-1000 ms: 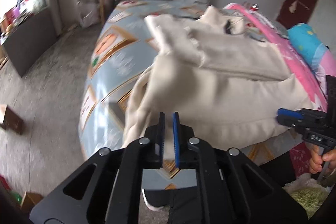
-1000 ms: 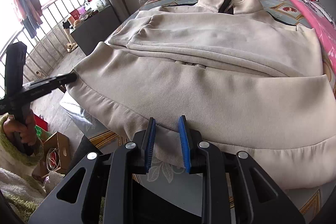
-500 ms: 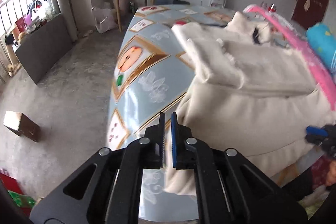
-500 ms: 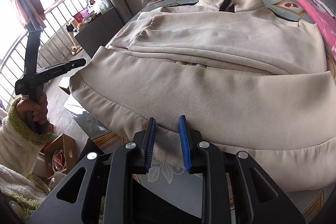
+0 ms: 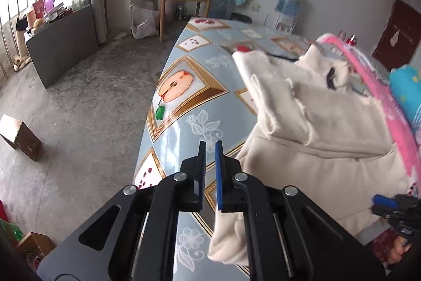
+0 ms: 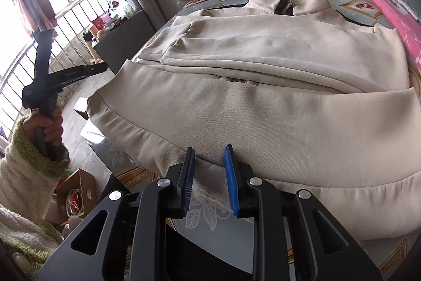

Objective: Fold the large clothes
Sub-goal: 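Grasp the jacket side edge with the left tool and fold it inward, then open the left tool and release the folded side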

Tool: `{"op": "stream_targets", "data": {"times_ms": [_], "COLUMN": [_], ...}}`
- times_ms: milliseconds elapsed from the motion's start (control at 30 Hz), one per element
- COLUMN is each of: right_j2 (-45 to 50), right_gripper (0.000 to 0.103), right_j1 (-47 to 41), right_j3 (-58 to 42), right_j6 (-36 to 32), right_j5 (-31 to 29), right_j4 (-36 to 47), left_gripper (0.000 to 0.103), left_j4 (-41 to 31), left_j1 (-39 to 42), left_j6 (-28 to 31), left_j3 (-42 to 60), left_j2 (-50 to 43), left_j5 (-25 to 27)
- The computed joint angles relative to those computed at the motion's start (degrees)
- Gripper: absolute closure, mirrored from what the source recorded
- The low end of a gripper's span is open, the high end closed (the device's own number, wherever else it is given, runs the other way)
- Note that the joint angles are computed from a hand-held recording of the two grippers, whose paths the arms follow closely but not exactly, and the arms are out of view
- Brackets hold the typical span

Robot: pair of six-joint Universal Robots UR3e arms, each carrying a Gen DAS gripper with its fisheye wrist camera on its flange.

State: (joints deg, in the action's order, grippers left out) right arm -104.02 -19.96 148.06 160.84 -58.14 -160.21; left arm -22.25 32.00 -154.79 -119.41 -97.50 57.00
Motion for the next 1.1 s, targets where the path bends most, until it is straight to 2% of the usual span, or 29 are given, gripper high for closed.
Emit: {"op": "stream_targets", "data": {"times_ms": [100,167,200,300,367,400,467,533,567,633,733,800,867,900,933,1000,1100], "right_j2": [-2.7,-9.6,-13.3,-29.1,-32.1,-30.4,-21.3,-10.7,-8.5,-11.4,-11.7,-8.1,-2.5,-0.6,3.7,10.3,23.6], "right_gripper": [0.079,0.078,0.072,0.069,0.069,0.069,0.069,0.069,0.069,0.069,0.068,0.054,0.050,0.047,0.044,0.037,0.030], "right_j1": [-1.6,-5.0,-7.4,-21.4,-29.6,-31.7,-32.7,-29.3,-29.1,-33.9,-34.7,-33.2,-31.0,-30.3,-28.2,-23.2,-16.5], "right_j3": [-1.4,-0.4,0.4,1.6,1.3,1.1,0.9,-0.5,-1.4,-2.4,-5.3,-10.7,-17.9,-20.6,-25.7,-33.7,-51.6], "right_j6": [-0.9,-2.5,-3.5,-8.6,-11.9,-12.6,-10.9,-5.2,-2.9,-2.2,-0.8,0.4,1.3,1.5,2.6,6.5,10.5], "right_j5": [1.5,2.8,3.6,7.4,8.7,8.6,5.9,-3.7,-5.9,-1.5,-1.4,0.1,2.7,3.8,5.1,4.8,3.6], "right_j4": [6.1,10.5,12.7,27.7,33.7,33.0,24.1,10.2,7.6,11.1,10.8,11.5,13.7,15.0,15.9,16.5,21.2], "left_gripper": [0.095,0.093,0.093,0.093,0.093,0.093,0.093,0.093,0.093,0.093,0.091,0.082,0.072,0.069,0.057,0.043,0.030], "left_j4": [-6.0,-10.5,-12.9,-11.2,-6.8,-4.4,-4.0,-4.9,-5.6,-6.6,-10.0,-12.5,-14.5,-17.8,-19.5,-25.1,-28.5], "left_j1": [0.1,-2.5,-4.3,-11.7,-15.7,-16.2,-15.5,-15.1,-14.6,-13.0,-11.0,-10.9,-12.4,-13.5,-14.8,-17.1,-20.8], "left_j6": [4.8,7.2,8.3,8.3,6.7,6.4,6.4,5.7,5.8,5.8,4.9,3.5,2.0,1.2,-0.5,-3.1,-7.7], "left_j3": [-2.9,-3.0,-2.2,-2.0,-2.3,-3.3,-3.8,-3.0,-2.6,-2.2,2.1,7.2,14.2,19.6,25.6,37.6,55.6], "left_j2": [5.8,7.1,6.8,4.4,1.6,0.9,0.9,0.8,1.3,3.2,3.0,1.5,-1.5,-3.5,-6.7,-12.9,-24.3], "left_j5": [-6.2,-8.2,-8.4,-3.1,1.9,2.6,1.6,1.9,2.6,3.7,2.9,2.6,3.4,4.0,4.1,3.9,2.1]}}
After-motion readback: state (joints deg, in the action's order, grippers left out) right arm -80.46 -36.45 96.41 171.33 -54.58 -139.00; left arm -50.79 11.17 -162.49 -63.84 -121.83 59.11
